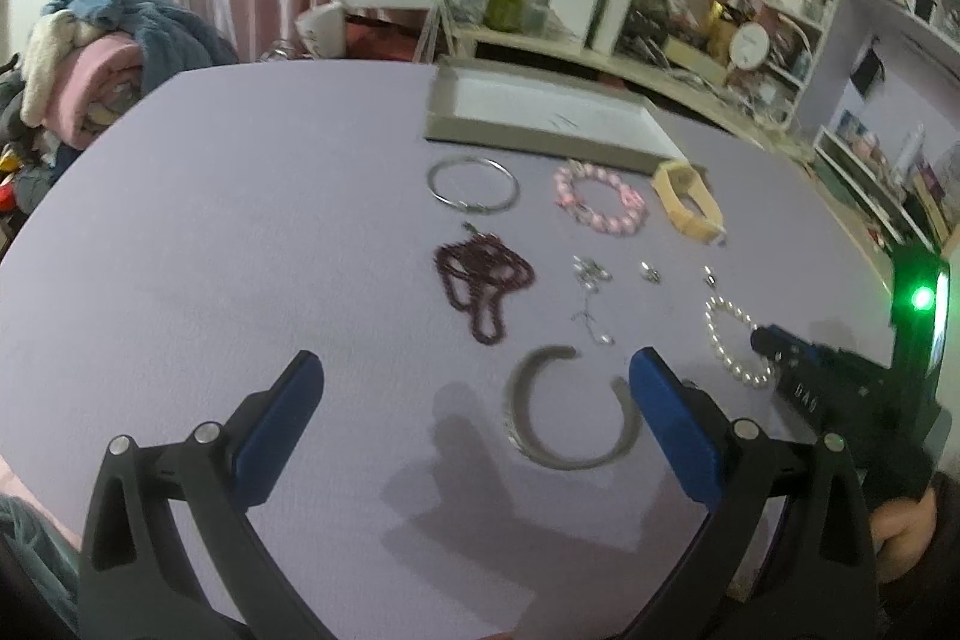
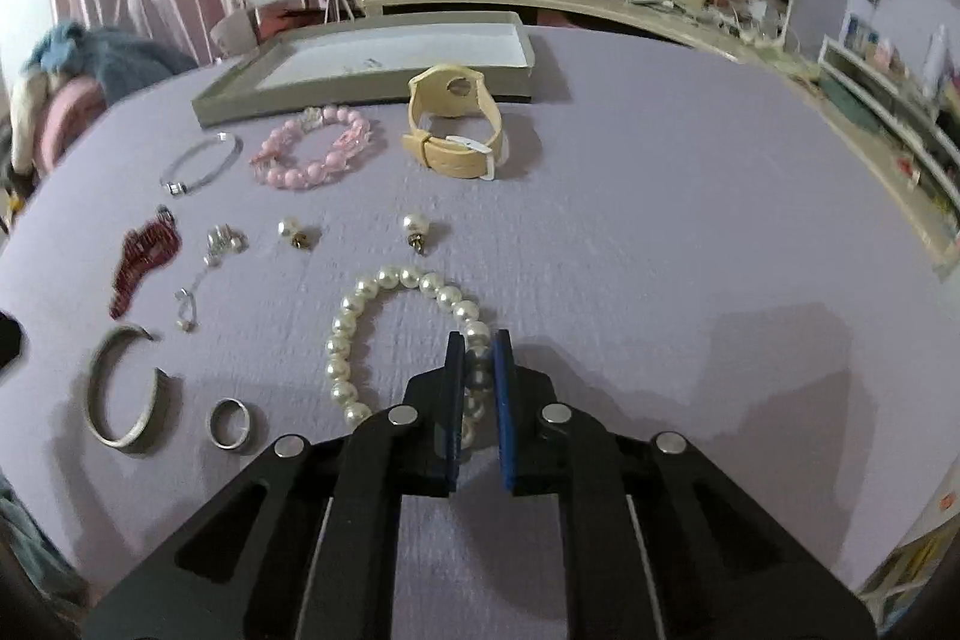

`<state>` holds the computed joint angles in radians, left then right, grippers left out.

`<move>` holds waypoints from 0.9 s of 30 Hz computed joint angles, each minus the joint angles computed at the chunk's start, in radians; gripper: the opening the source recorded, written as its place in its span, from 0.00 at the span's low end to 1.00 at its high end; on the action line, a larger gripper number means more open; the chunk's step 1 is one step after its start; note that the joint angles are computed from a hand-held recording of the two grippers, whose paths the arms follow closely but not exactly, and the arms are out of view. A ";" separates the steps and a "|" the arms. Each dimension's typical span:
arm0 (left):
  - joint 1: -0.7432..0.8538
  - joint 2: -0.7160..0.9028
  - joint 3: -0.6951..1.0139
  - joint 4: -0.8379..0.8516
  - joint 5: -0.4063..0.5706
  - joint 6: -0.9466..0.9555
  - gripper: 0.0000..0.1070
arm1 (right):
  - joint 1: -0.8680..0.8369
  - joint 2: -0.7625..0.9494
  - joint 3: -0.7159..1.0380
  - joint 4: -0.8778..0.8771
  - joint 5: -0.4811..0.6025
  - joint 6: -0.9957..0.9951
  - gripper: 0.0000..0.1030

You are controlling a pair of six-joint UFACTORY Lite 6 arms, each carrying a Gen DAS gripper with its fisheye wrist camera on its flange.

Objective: Organize jewelry
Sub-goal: 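Lower the right gripper onto the pearl bracelet and close on it, then lift the pearl bracelet with the right gripper while the left gripper grasps the silver cuff bangle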

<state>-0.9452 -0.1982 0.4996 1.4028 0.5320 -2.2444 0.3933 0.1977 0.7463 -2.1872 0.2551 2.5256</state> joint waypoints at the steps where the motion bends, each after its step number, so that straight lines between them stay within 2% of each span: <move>1: 0.004 0.019 0.013 0.008 -0.015 0.004 0.95 | -0.009 -0.025 -0.016 -0.046 0.000 0.048 0.09; 6: 0.013 0.146 0.087 0.061 -0.075 0.011 0.95 | -0.066 -0.147 -0.052 -0.197 -0.054 0.183 0.09; 15: 0.032 0.303 0.177 0.072 -0.143 0.056 0.95 | -0.119 -0.209 -0.037 -0.537 -0.139 0.527 0.09; 20: 0.027 0.401 0.242 0.020 -0.120 0.130 0.95 | -0.130 -0.213 -0.042 -0.542 -0.150 0.538 0.09; 22: 0.011 0.414 0.246 0.046 -0.097 0.107 0.85 | -0.136 -0.220 -0.044 -0.552 -0.155 0.545 0.09; 23: 0.002 0.413 0.242 0.085 -0.081 0.077 0.72 | -0.136 -0.223 -0.043 -0.552 -0.156 0.545 0.09; 24: 0.005 0.405 0.238 0.110 -0.086 0.066 0.62 | -0.136 -0.227 -0.039 -0.552 -0.160 0.543 0.09; 27: 0.021 0.378 0.219 0.133 -0.110 0.052 0.62 | -0.137 -0.236 -0.015 -0.624 -0.175 0.606 0.09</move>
